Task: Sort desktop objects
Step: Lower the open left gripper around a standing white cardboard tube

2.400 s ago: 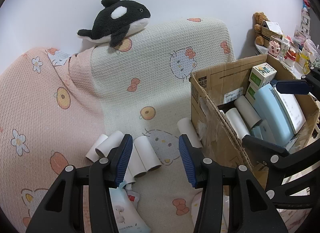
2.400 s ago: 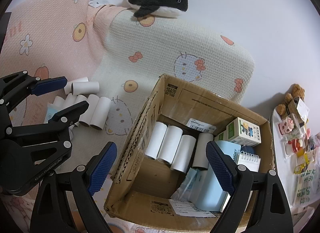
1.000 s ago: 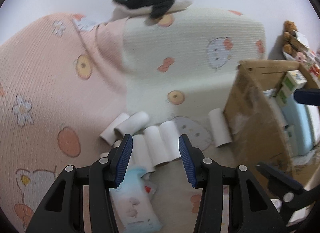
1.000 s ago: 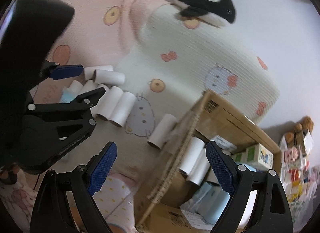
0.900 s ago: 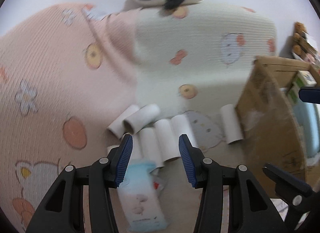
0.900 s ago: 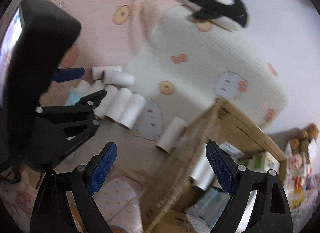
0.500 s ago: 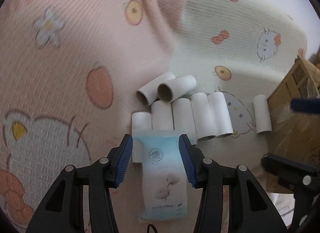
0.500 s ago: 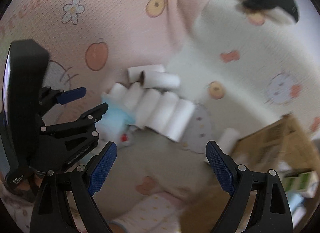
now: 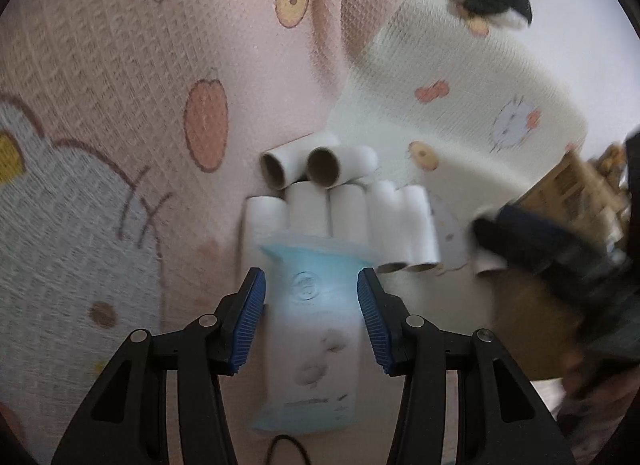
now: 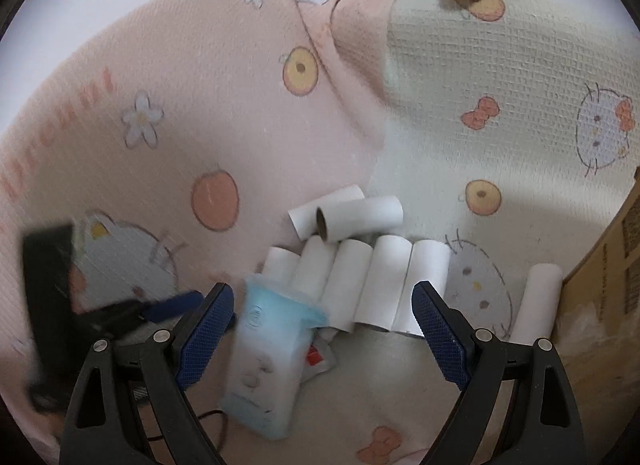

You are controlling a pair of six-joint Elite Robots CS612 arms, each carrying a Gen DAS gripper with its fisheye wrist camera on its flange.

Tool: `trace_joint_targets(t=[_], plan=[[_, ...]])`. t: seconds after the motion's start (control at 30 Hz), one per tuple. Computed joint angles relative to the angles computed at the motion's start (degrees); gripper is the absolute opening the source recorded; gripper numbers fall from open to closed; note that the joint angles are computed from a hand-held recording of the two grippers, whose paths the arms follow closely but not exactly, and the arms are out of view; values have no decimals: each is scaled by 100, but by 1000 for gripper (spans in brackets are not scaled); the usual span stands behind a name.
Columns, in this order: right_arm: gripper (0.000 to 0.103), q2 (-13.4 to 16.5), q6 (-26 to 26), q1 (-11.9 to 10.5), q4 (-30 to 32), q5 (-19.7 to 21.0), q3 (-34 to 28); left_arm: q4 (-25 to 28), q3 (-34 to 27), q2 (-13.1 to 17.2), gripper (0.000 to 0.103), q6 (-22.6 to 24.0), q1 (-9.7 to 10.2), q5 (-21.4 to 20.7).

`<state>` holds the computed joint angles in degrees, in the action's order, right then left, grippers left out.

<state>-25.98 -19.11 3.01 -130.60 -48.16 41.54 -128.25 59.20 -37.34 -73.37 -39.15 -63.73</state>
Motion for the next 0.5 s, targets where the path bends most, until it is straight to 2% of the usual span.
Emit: trace_joint_targets(t=[0.07,0.13,0.27,0.4,0.5], plan=[[89,-20,-78,21,-282,-106,178,-535,160,-29,52,-34,43,-159],[89,19,-178,42,-331,-258,242,-753,191,-18,52,-167,87,-246],[89,149,-44,35,-312,-421,194,-558,-66,135,52,-72,175,-339],[89,278,348,24,-603,-695,129,-833,-327,356,52,75,310,-764],[89,374,613,0,-637,-753,26,-543,-798,620,52,220,410,-1140]])
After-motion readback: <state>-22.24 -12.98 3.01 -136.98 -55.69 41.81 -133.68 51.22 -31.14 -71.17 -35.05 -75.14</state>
